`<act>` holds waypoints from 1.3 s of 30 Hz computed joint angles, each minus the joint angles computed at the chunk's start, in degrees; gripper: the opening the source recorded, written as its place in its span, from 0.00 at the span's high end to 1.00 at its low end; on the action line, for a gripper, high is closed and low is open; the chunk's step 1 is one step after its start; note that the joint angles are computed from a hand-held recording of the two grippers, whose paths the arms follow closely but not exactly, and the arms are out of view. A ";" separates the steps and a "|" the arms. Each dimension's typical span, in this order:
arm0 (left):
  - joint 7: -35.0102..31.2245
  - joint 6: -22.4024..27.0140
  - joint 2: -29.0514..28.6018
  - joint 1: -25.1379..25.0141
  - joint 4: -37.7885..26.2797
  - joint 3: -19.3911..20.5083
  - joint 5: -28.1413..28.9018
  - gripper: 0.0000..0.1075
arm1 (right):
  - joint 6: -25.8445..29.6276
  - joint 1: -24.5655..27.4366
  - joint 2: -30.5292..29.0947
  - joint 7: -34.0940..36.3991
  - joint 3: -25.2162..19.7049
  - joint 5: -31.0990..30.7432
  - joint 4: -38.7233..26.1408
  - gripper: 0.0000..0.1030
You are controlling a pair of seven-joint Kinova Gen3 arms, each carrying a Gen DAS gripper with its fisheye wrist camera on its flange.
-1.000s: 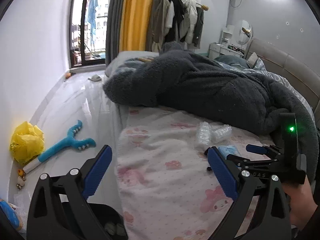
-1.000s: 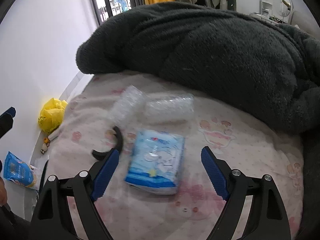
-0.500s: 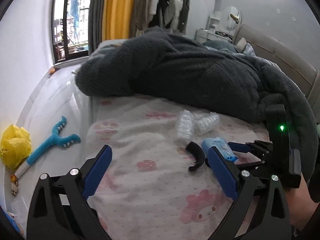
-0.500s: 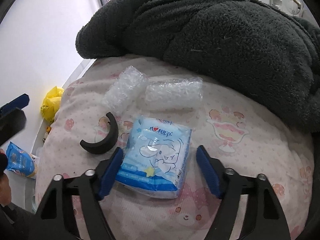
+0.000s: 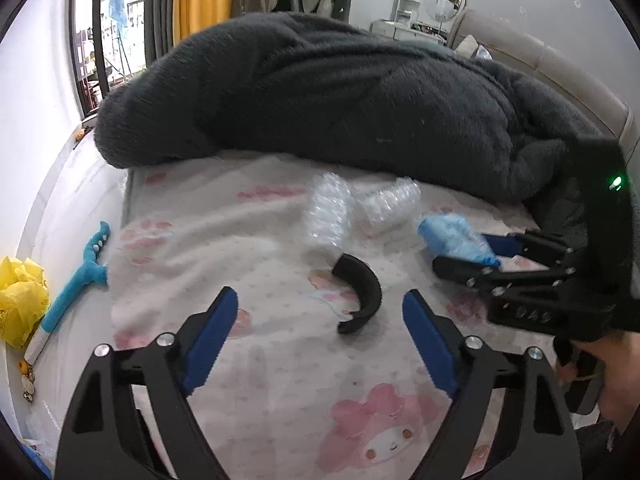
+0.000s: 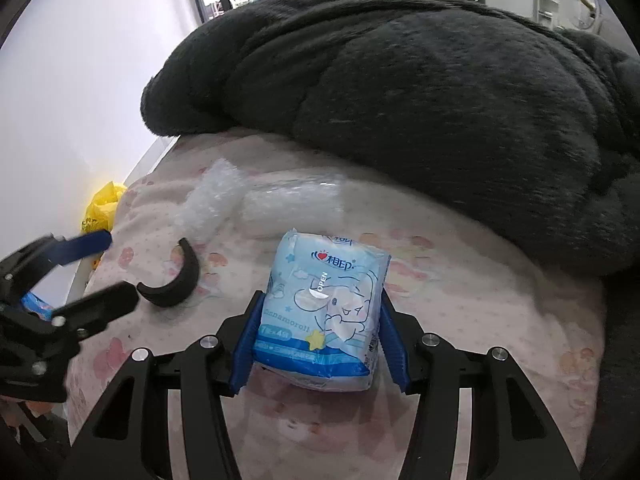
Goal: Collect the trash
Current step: 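Grasp the blue-and-white tissue pack with the right tool while left grasps black curved piece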
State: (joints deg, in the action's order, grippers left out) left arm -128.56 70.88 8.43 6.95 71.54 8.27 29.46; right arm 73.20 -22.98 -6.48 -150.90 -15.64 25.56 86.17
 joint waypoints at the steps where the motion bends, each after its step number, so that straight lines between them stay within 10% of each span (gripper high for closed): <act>1: 0.30 -0.09 0.10 0.40 0.06 0.16 -0.43 0.21 | 0.14 0.11 -0.72 -0.04 0.09 -0.07 0.44 0.47; 31: 8.98 -10.72 -0.92 8.02 5.11 1.98 -10.52 0.76 | -2.02 9.90 -10.16 5.10 -3.20 -5.29 5.15 0.47; 39: 6.60 -10.78 -2.79 7.17 6.95 1.71 -8.63 0.76 | -1.11 10.23 -10.09 3.03 -5.78 -3.62 3.12 0.47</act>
State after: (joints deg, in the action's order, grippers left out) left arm -121.96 60.10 5.64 14.12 78.48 9.98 20.83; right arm 72.08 -12.75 -16.56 -147.87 -21.42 21.94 89.30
